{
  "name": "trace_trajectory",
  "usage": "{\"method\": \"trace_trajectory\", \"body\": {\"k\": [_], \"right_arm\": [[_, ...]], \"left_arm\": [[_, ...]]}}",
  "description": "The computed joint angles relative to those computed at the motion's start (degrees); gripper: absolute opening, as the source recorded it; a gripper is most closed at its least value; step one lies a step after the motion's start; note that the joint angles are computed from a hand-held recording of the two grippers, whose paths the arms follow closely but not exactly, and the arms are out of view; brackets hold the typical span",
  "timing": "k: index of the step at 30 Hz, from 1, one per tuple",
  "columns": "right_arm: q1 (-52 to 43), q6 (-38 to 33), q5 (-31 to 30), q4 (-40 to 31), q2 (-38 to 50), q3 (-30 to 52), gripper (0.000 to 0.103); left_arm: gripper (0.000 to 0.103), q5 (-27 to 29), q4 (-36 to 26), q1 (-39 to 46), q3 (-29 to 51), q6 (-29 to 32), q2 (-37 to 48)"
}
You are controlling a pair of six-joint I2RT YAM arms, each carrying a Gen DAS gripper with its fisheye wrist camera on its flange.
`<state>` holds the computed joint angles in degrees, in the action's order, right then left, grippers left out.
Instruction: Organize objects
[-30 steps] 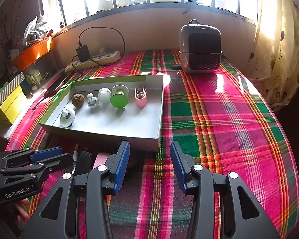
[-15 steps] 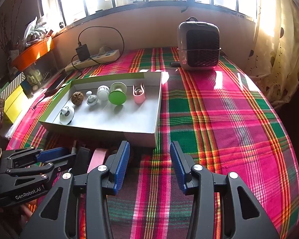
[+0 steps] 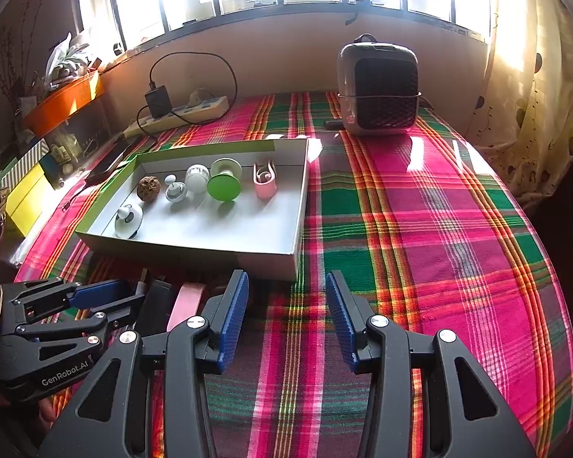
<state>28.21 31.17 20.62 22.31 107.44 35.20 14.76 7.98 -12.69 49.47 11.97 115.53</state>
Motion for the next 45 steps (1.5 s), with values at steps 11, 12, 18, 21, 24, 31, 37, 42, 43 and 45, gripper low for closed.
{"method": "trace_trajectory", "body": {"k": [11,12,18,21,24,31,37,42,43,45], "right_arm": [[0.4,0.2,-0.3,-0.2,0.5,0.3,0.044],[0.5,0.2,-0.2,-0.3,0.5,0.3,0.044],[0.3,0.3,-0.7,-0.7,0.9,0.6,0.044],[0.4,0.2,-1.1,-1.0,1.9,1.4,0.044],[0.6,-0.3,-1.6,-1.1,2.5,2.0,0.044],[0.9,-0.2,-2.4,-1.8,4.1,3.8,0.044],[1.4,-0.2,-3.1,-2.4,5.6,5.7,0.044],[1.7,-0.2,-3.1,-3.4,6.5,7.2,0.044],[1.7,-0.2,-3.1,-3.6,6.7,7.5,0.044],[1.8,0.0,-3.1,-4.4,7.2,8.3,0.044]], "left_arm": [[0.031,-1.0,0.8,0.3,-0.5,2.0,0.0],[0.031,-0.9,1.0,0.1,-0.4,2.4,0.1],[0.03,-1.6,2.5,-1.3,-0.1,4.3,0.8],[0.03,-1.3,2.5,-1.1,0.1,3.9,1.0],[0.03,-1.5,3.0,-0.7,0.0,3.5,1.1],[0.025,-1.1,3.9,0.7,-0.2,2.7,1.3],[0.025,-0.1,3.9,1.9,0.1,2.6,1.6],[0.025,0.2,3.9,2.2,0.1,2.6,1.6],[0.025,0.1,3.9,2.1,0.1,2.7,1.6],[0.025,0.2,3.9,2.2,0.1,2.7,1.6]]}}
